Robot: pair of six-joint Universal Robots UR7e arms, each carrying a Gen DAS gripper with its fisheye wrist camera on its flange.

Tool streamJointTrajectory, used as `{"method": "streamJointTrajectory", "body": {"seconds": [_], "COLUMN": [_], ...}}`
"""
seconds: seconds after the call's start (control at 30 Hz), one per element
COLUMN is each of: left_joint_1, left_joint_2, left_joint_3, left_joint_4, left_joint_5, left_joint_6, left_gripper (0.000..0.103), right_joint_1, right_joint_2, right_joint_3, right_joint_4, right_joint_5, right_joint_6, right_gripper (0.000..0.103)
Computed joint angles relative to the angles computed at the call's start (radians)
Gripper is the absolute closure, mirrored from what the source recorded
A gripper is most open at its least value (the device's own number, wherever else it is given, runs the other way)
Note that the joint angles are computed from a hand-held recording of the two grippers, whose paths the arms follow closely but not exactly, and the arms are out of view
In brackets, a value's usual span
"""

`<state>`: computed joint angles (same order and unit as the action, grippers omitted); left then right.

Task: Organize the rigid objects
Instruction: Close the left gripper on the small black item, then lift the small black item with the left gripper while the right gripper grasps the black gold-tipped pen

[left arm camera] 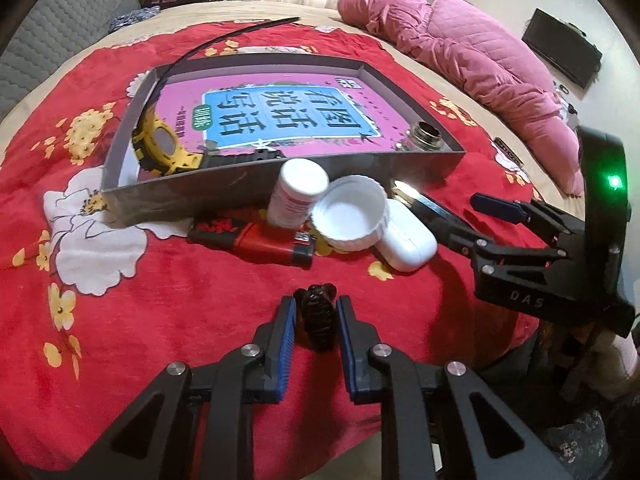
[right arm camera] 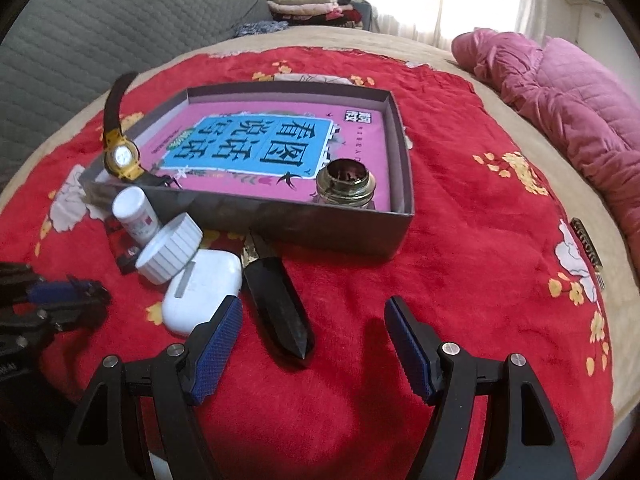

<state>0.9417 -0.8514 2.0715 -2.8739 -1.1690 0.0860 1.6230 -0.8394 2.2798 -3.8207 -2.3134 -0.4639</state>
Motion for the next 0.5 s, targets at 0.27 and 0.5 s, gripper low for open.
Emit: {"method": "streamJointTrajectory", "body": {"seconds": [0.27,0.5], "left_joint_1": [0.01,0.019], "left_joint_2": [0.001,0.005], "left_joint_3": [-0.005,-0.014], "left_joint_4": [-0.009,-0.013], "left_joint_5": [0.013,0.02], "left_joint_6": [-0.009,-0.023], "left_gripper": [0.082,0.082], "right_joint_1": [-0.034,-0.056], "right_joint_2": [0.011,0.014], "right_joint_3": [-0.024,-0.032], "right_joint_4": [0.026,0.017], "right_joint_5": [0.038,0.099], "right_joint_6": [-0.022,-0.057], "right_gripper": [0.028,0.04]}}
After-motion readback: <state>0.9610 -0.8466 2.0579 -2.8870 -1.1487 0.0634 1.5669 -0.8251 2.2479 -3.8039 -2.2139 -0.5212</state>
